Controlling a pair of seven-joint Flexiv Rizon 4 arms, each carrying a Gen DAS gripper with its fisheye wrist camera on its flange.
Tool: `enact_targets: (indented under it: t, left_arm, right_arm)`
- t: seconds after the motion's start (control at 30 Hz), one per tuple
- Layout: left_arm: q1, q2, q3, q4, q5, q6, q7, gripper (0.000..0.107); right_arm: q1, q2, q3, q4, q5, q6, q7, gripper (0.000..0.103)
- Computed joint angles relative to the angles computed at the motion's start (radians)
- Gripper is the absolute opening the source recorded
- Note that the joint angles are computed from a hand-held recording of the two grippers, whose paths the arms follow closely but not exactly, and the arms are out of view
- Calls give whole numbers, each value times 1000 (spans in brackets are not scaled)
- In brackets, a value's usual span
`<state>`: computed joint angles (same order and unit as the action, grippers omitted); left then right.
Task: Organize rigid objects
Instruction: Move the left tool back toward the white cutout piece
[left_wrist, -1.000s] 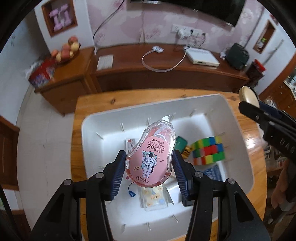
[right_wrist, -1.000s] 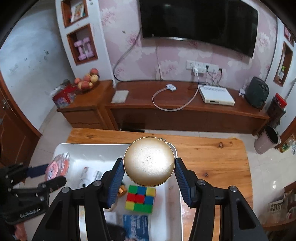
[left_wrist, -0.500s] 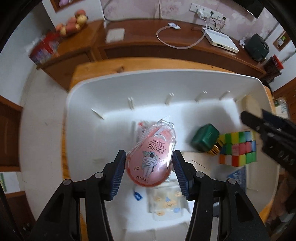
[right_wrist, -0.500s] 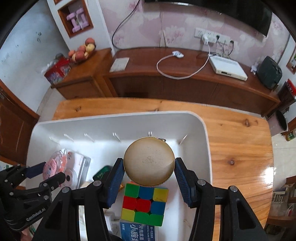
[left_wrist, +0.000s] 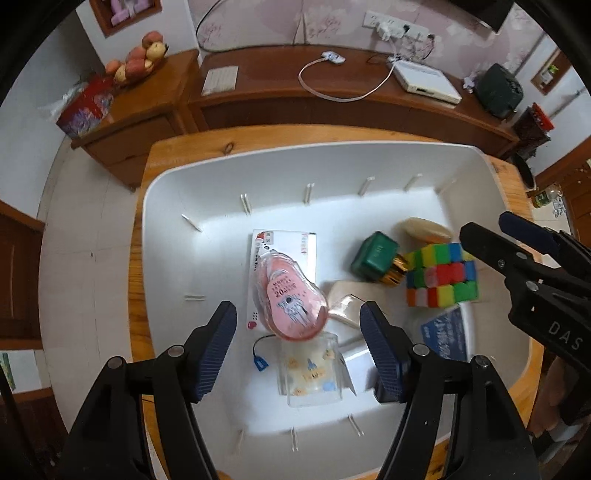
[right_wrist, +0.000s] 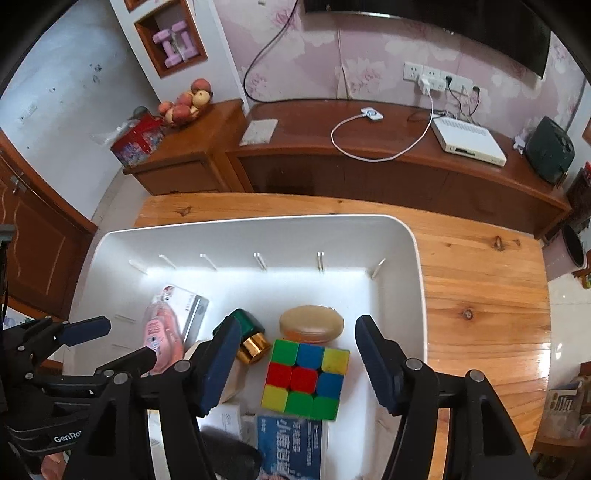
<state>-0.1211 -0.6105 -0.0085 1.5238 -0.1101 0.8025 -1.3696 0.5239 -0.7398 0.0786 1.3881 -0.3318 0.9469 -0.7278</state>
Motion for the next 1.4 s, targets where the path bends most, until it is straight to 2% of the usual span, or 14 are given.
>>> enact_targets:
  t: [0.2, 0.37, 0.5, 0.67, 0.87, 1.03, 1.2, 1.4]
  left_arm:
    - [29, 109, -40, 147, -55, 109, 95, 73]
    - [31, 206, -52, 282, -77, 197, 207, 73]
    - [33, 279, -60, 392, -103, 258, 294, 73]
    - [45, 370, -90, 537, -214, 323, 453, 73]
    - [22, 436, -105, 672, -336, 382, 639, 73]
    - [-10, 440, -126, 758, -434, 445, 794, 73]
    - [-27, 391, -191, 838, -528, 624, 974, 73]
    - [56, 272, -320, 877, -478, 826, 1064, 73]
  right_arm:
    - [24, 95, -23, 142, -38, 108, 68, 65]
    - [58, 183, -50, 282, -121, 194, 155, 65]
    - [94, 255, -84, 395, -233, 243, 256, 65]
    - [109, 331, -93, 516, -367, 306, 380, 65]
    - [98, 408, -74, 631, -533, 344, 534, 65]
    - [69, 454, -36, 708, -649, 347, 650, 65]
    - [38, 468, 14, 760, -655, 348, 704, 65]
    - [34, 463, 24, 799, -664, 346, 788, 65]
